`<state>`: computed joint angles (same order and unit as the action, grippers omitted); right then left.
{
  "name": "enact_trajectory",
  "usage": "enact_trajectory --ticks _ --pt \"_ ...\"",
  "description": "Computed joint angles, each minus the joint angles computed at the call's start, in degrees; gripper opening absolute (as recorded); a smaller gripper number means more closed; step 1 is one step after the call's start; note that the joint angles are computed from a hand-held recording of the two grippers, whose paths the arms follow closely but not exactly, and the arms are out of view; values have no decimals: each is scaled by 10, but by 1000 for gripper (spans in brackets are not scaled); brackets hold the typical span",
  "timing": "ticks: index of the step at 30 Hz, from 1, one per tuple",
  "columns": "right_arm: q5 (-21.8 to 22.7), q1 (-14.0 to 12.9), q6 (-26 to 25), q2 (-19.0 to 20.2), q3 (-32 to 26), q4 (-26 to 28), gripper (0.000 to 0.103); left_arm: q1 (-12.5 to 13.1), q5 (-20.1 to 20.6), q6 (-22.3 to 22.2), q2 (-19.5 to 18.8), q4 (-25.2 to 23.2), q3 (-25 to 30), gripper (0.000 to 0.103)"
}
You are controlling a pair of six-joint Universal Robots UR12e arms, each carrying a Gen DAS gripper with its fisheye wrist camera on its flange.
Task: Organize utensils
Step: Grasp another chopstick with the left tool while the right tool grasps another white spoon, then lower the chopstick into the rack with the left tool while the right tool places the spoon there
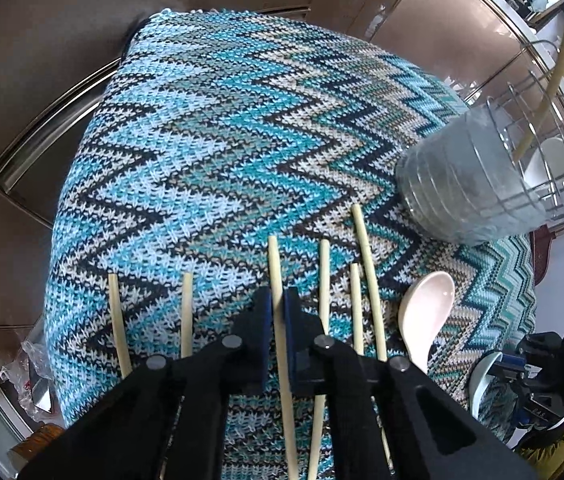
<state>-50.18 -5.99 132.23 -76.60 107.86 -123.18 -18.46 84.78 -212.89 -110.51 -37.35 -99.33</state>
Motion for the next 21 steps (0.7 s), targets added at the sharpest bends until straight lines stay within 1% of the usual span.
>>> enact_trajectory --ticks 2,5,10,15,18,21 --pt "-7 3 0 -5 3 -9 7 -1 2 -3 3 11 -6 5" --pt "-3 1 3 -22 16 -33 7 -5 11 -9 14 40 -20 5" --pt "2 -4 27 -58 49 -97 6 -13 36 -13 41 104 -49 5" --pt "5 -8 71 -92 79 -175 6 -24 65 -13 69 159 -74 5" --pt "17 -17 93 -107 93 -212 6 -32 83 -7 87 192 -85 5" --pt "19 -19 129 -121 105 -266 6 -39 96 -2 101 220 -91 5"
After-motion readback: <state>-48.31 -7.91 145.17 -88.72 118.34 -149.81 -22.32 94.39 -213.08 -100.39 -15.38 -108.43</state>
